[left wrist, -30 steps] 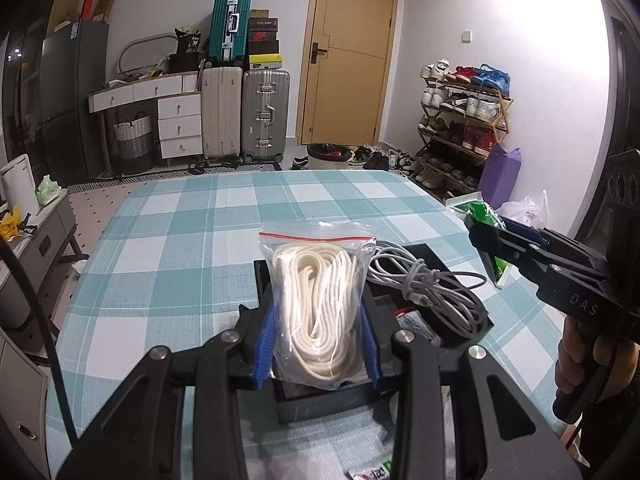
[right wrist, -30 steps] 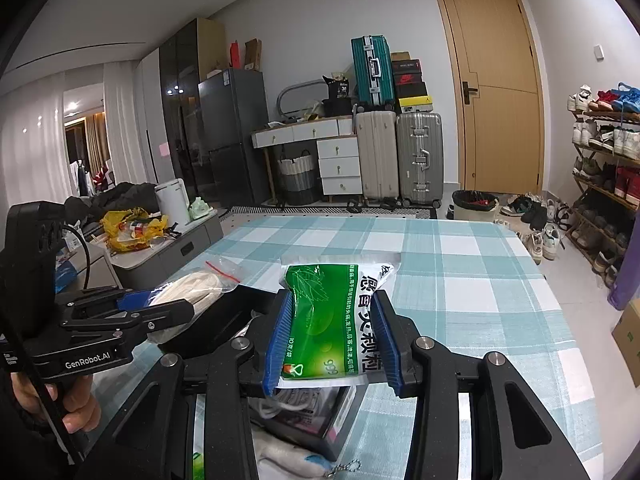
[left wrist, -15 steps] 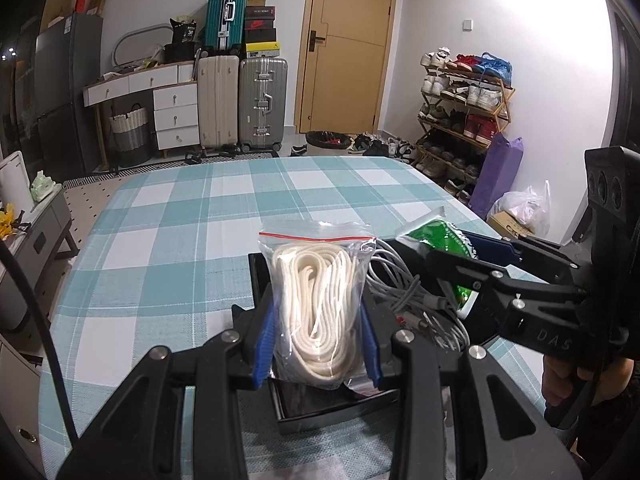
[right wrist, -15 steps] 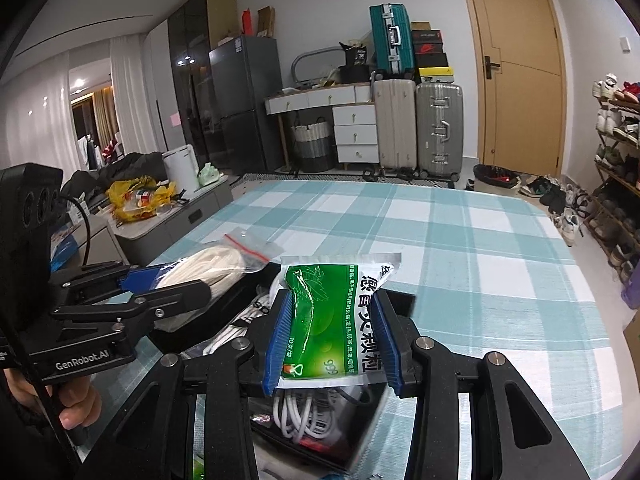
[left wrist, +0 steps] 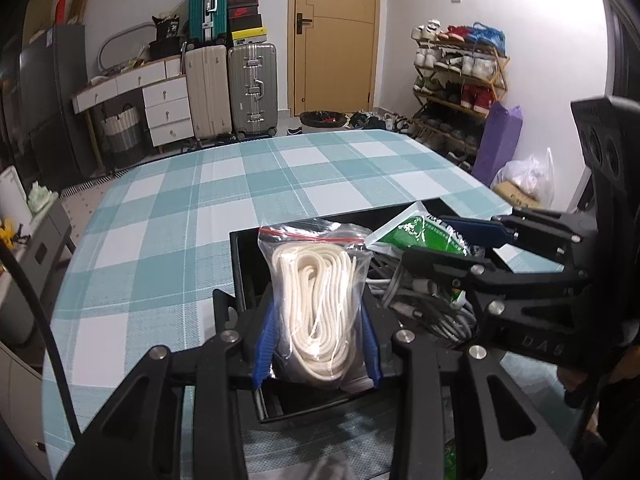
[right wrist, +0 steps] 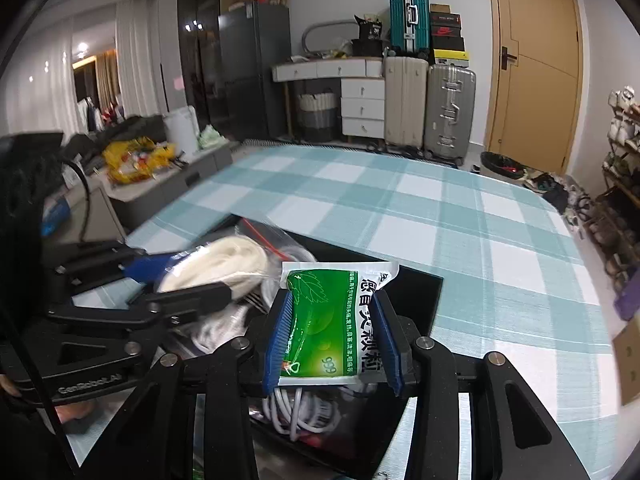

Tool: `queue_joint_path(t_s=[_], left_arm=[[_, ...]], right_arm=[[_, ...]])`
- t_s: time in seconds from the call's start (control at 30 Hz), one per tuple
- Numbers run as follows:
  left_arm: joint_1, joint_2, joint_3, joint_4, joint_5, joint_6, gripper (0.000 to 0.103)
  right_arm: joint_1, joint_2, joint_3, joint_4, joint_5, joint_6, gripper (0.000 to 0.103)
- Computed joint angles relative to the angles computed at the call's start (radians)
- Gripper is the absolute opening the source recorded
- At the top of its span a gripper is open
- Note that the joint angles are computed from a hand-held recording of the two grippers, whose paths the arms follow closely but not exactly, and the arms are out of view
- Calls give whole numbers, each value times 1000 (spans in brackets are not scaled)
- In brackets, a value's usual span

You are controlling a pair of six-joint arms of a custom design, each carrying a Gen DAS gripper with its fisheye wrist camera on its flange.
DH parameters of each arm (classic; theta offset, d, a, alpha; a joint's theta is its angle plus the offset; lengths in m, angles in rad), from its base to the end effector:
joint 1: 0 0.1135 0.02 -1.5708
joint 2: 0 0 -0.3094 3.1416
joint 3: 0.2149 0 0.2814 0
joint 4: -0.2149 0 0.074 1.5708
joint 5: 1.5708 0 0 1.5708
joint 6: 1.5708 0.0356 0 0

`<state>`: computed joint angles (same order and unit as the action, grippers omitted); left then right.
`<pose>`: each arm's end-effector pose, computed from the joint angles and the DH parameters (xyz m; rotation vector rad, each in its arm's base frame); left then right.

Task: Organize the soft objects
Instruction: 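Lower both items into the box and open both grippers, then move both grippers back toward the small green sachet and white plush toy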

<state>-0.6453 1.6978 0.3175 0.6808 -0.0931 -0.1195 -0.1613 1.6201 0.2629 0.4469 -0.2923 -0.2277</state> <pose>0.2048 -0.1501 0.0914 0.5457 2.2181 -0.2980 0.2173 -0.0250 0.0812 -0.2036 2.4289 0.1903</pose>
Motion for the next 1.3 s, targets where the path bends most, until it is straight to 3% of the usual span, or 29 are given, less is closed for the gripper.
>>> queue_joint_path(t_s=[0.4,0.63,0.73,0.83,0.9,0.97,1.07,1.3], left_arm=[[-31,-19,2,-56,-26,12,36],[-30,-34,-5,-61,-5,-4,42],[-35,-68,-30,-40,-13,-10,60],[-39,-106,-47,-47,-29,-4,64],[-42,-132,-56,-61,-54,-11,85],[-44,-156,-78,-45,-76,-22,94],[-34,-212,-113,-53,-72,-44,103],[-73,-328,-199,-63,-133,-82,103]], right_arm=[[0,0,10,-19,18,-10,41],[-17,-38,-13,-2,4,-18,55],[-44,-110,-40,-18,-2,-30,72],[-85,-178,-54,-72,-30,-49,87],[-109,-227,-67,-109,-43,-62,94],[-127,-280,-82,-144,-45,-64,102],[-172,-353,-91,-233,-89,-78,102],[-248,-522,-134,-393,-131,-105,102]])
